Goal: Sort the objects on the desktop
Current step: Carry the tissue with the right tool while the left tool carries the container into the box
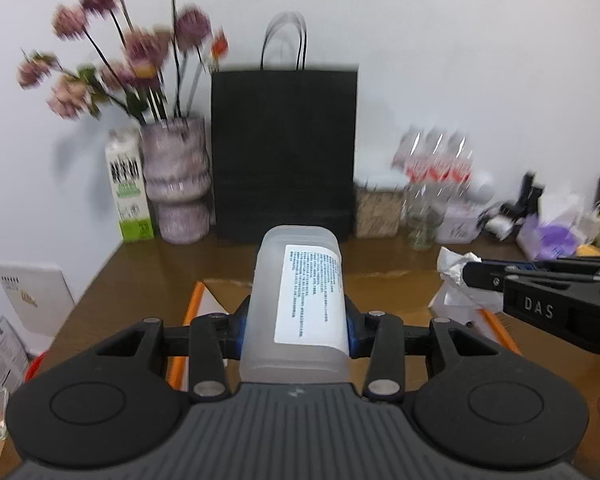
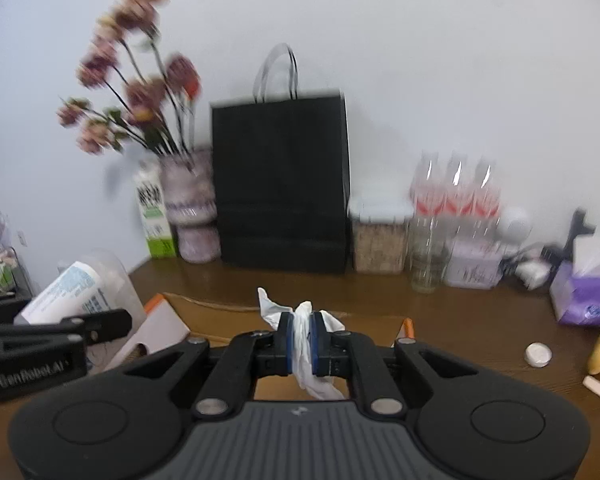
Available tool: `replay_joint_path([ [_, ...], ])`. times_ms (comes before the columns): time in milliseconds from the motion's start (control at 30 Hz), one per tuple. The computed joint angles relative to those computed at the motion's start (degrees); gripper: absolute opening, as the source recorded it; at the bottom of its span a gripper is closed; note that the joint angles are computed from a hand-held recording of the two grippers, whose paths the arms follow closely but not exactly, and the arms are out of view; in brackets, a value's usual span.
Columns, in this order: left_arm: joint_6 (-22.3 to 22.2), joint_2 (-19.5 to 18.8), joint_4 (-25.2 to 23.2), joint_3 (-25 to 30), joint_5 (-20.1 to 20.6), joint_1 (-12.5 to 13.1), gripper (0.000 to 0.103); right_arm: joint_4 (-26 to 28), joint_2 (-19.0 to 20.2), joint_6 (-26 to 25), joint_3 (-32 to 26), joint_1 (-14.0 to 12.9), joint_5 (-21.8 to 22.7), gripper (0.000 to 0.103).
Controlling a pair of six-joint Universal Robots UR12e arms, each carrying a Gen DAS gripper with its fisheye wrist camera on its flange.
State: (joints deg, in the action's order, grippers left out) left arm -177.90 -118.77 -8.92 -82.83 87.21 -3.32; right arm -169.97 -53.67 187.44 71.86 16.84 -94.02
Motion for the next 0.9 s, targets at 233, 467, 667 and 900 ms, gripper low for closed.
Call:
replay_joint_path([
  [233, -0.63, -7.18, -15.44, 11.38, 3.86, -0.80, 0.041, 18.12, 8.15, 1.25, -13.87, -0.94, 1.06, 0.007],
  [467, 0.90, -10.50, -18.82, 15.07, 6.05, -0.88, 0.041, 27.26, 12.57, 0.76, -20.51, -1.21, 1.74, 0.007],
  [667, -0.31, -11.37, -26.46, 17.25, 5.73, -0.60, 0.041, 29.02, 12.94, 0.81, -20.09, -1.54, 3.20, 0.008],
  [900, 0.17, -10.77, -27.15, 16.43, 7.62, -1.10, 0.041, 28.45, 12.61, 0.97, -19.25, -1.96, 5.05, 0.009],
])
